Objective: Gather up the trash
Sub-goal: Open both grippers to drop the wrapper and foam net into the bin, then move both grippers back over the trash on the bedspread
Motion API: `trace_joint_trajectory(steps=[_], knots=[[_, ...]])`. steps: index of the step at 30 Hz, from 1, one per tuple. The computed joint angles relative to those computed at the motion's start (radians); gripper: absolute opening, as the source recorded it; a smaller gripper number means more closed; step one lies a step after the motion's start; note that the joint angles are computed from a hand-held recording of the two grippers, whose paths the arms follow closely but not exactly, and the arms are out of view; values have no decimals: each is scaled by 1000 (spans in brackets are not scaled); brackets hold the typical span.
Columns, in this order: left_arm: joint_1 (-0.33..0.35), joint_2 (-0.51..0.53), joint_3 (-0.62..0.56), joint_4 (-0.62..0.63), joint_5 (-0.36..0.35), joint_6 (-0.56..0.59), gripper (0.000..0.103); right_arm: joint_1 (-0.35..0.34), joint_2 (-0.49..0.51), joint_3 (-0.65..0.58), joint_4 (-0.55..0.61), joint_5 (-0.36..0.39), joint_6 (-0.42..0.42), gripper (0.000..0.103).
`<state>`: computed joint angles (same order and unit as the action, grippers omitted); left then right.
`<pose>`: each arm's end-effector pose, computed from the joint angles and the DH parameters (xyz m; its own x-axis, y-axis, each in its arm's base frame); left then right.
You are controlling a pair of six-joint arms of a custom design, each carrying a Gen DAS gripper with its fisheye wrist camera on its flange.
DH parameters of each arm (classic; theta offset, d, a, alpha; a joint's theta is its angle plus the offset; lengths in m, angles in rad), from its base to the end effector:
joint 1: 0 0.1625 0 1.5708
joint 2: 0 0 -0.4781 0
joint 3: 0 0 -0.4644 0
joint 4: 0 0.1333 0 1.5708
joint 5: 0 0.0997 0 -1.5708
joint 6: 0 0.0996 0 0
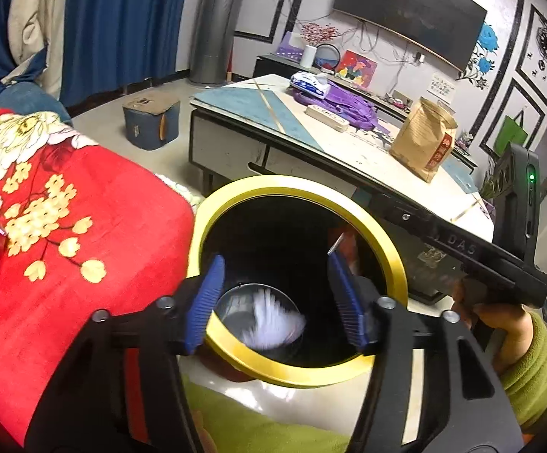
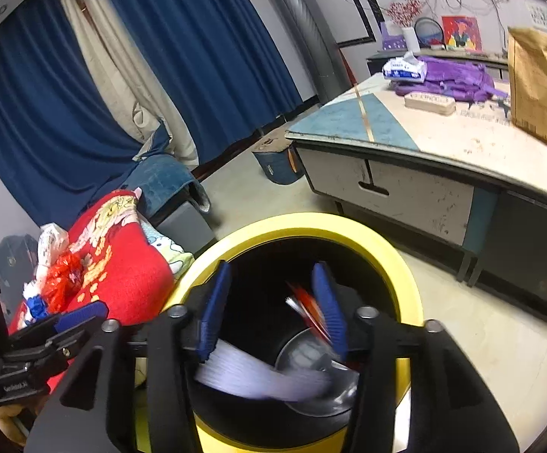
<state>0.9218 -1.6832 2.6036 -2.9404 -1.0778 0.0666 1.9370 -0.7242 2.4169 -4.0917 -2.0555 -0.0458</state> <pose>-0.0711 -0.3923 0.2323 -0.7880 0.4156 -0.4543 0.5982 0.6915 -0.4049 0.2365 -0.3741 0.0322 -0.9370 -0.0252 0.3485 -0.2853 0.6309 -0.7215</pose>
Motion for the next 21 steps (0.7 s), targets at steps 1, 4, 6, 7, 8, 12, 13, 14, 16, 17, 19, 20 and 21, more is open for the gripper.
trace_joint_trajectory(steps=[1,4,6,7,8,12,13,14,16,17,19,20,21], knots=[[5,-4,0,0,-2,-7,59,-2,-1,1,3,3,8,47],[-4,-35,11,-15,22,-27,83,6,2,-2,-2,-8,2,48],[-24,-57,24,-29,50,-29,92,17,5,-4,-9,-18,-1,58],[-35,-75,31,-36,70,-30,92,22,5,-6,-10,-22,-2,59],[-42,-87,34,-34,80,-35,92,30,6,-8,-13,-26,-7,60],[-78,-143,54,-37,142,-39,92,63,12,-20,-12,-49,-22,72],[-90,-163,58,-33,162,-36,92,74,14,-24,-13,-54,-25,74],[-98,-178,61,-30,176,-34,92,82,14,-27,-13,-60,-32,76],[-121,-213,71,-28,211,-36,92,100,14,-34,-8,-71,-38,79],[-126,-229,75,-27,220,-31,92,109,15,-37,-5,-75,-38,81],[-146,-256,83,-30,253,-30,92,124,15,-43,-1,-79,-38,82],[-156,-268,87,-30,269,-32,92,131,15,-47,4,-81,-39,83],[-164,-282,89,-25,284,-34,92,138,15,-50,9,-83,-41,83]])
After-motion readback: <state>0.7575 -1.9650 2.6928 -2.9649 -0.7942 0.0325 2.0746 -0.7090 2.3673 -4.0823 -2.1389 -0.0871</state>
